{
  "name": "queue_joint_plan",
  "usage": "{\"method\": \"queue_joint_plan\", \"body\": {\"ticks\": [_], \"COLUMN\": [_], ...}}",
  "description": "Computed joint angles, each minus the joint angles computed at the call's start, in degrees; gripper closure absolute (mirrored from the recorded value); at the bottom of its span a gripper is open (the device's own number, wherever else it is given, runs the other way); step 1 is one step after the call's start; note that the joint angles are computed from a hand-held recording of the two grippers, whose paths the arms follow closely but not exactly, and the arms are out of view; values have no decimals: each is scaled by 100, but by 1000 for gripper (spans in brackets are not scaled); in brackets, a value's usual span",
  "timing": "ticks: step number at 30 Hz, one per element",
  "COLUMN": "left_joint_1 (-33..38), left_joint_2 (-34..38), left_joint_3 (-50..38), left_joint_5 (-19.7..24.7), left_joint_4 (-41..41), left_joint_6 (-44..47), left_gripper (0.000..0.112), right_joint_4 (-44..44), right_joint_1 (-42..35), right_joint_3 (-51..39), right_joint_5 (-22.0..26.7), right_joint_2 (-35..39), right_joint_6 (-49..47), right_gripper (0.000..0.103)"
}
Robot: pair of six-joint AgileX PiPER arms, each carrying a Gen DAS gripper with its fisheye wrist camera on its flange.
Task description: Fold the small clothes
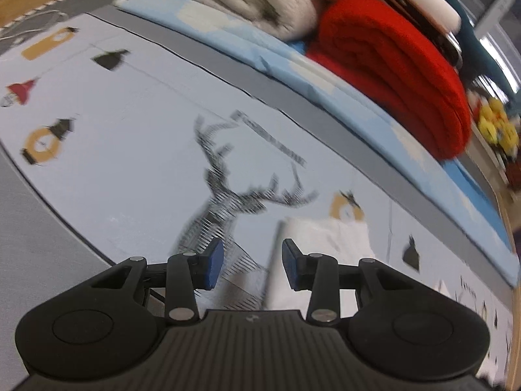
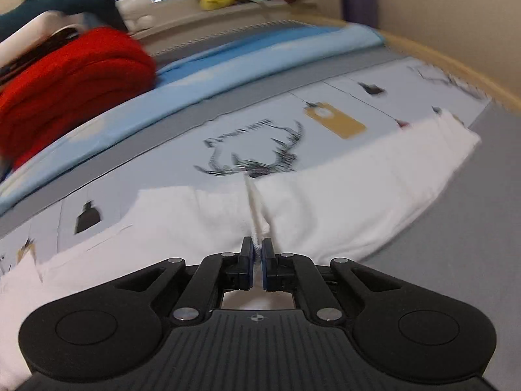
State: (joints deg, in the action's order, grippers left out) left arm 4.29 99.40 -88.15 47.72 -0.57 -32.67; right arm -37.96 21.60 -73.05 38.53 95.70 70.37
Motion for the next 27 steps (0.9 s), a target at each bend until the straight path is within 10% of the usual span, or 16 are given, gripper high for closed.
{"method": "queue_joint_plan", "body": {"ticks": [4, 10, 13, 17, 21, 27], "left_joint_1": [-157, -320, -430, -537, -637, -911], "left_joint_2": [116, 239, 189, 230, 561, 232], "left_joint_3": [32, 67, 90, 234, 258, 360], "left_joint_5": [4, 102, 58, 123, 497, 264], "left_joint_4": [-340, -567, -781, -1261, -1071, -706], "left_joint_6": [473, 546, 783, 1138, 770, 463], "left_gripper": [69, 69, 69, 69, 71, 62], "right_joint_4": [102, 531, 129, 1781, 3468, 3317], "right_joint_1": [-63, -36, -12, -475, -921, -972], "right_joint_3": [76, -555, -202, 137, -180, -183], "right_joint_5": [-478, 880, 297, -798, -226, -87], "right_joint_2": [-110, 433, 148, -24, 488, 494], "right_joint_6": [-196, -361, 53, -894, -2023, -1778], "right_gripper": [99, 91, 91, 84, 76, 76]}}
